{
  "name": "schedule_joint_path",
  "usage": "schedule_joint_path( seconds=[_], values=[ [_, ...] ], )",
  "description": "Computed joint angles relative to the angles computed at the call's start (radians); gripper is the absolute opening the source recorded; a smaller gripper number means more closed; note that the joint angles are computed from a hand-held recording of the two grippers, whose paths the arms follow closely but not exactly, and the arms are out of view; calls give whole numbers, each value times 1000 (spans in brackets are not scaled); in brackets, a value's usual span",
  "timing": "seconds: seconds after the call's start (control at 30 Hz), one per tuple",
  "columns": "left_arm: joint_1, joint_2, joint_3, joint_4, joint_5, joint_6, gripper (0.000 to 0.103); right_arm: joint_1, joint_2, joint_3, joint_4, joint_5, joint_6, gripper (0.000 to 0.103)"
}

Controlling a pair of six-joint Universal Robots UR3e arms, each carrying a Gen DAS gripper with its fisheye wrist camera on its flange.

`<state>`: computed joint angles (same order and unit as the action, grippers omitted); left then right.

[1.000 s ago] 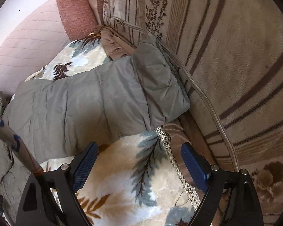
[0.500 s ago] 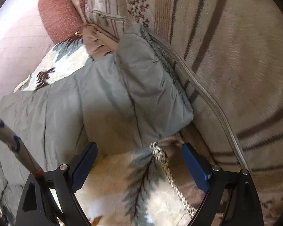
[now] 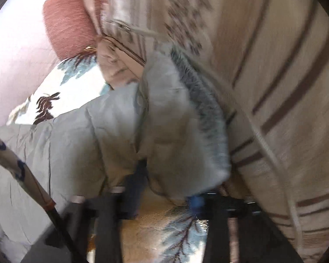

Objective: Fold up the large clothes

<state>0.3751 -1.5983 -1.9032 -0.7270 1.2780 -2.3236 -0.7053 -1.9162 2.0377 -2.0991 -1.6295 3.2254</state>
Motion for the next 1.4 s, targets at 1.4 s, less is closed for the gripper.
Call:
schedule_joint_path(
  seconds=[1.4],
  values=[
    [464, 118, 180, -512, -235, 237, 97, 1146, 816, -1465, 460, -138, 330, 14]
  ],
)
